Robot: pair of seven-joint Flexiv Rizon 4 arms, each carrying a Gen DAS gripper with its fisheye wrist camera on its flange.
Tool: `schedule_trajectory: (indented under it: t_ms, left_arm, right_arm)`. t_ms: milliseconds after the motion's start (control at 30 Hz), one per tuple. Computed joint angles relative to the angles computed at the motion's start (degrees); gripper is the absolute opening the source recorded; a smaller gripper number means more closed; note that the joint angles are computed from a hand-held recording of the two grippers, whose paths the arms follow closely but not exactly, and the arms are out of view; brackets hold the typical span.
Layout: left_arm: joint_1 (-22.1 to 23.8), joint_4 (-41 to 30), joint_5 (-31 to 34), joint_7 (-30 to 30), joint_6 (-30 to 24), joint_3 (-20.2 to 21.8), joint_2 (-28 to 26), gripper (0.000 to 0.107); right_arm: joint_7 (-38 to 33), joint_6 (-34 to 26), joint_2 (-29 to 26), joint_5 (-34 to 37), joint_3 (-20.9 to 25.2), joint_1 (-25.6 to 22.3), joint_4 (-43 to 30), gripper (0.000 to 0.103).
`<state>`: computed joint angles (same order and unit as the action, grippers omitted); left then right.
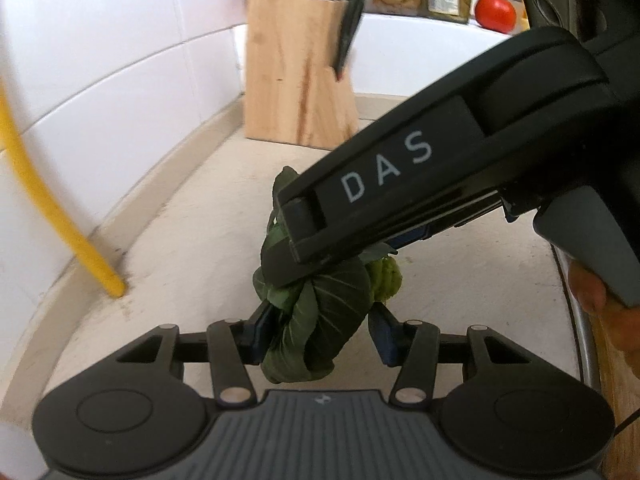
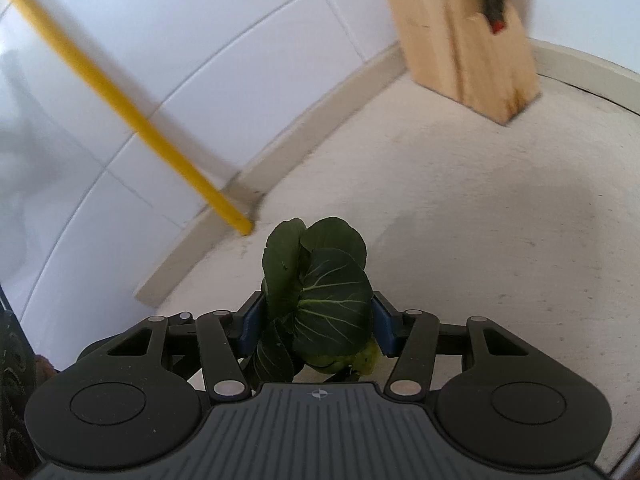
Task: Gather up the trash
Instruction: 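Carry the bok choy in the left tool down toward the trash bin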
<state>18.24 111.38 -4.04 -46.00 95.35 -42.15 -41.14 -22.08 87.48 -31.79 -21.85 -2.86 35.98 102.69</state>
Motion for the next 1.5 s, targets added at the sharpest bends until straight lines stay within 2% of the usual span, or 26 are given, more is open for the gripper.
schedule_trajectory:
  t_ms: [400,800,900,1167,1267,1333,1467,1500]
  left_arm:
    - [8.2,9.8,5.4,-8.8,7.1,-0.9,5.2,0.045]
    - [16.8,19.9,14.2,-20.7,12.6,1.6,11.9,0.045]
    - [19.9,20.5,15.7,-22.5,11.5,1.0,13.1,0.045]
    - [22.3,24.9,17.0,-25.9,12.6,3.6,15.8,0.045]
    - [21.9,26.0,17.0,-27.0,12.7,5.4,16.4,0.045]
    - [24.4,27.7,16.7,-28.6,10.9,2.9,19.6,0.045]
    - [23.0,28.2,15.2,-28.9,10.3,4.9,19.6,0.045]
    - [23.9,28.5,15.1,-28.8,9.9,4.4,20.0,0.045]
  right_arm:
    - [-5.8,-3.9,-3.7,0.6,7.1,-0.5,-7.8,0.062]
    - [-14.5,-8.4,-9.4,4.3,14.2,0.8,-17.8,0.062]
    - [-17.1,-9.7,-11.0,5.8,16.0,1.0,-20.2,0.062]
    - [-23.4,-13.4,-14.9,10.1,19.7,2.2,-26.2,0.062]
    - [-25.2,-15.4,-16.3,11.6,20.4,3.3,-28.5,0.062]
    - [-26.4,-16.9,-17.4,12.6,20.9,3.8,-30.3,0.062]
    - [-28.9,-19.6,-19.3,14.7,21.8,4.6,-33.6,0.062]
    - [-29.4,-20.2,-19.6,15.3,21.9,4.8,-34.2,0.062]
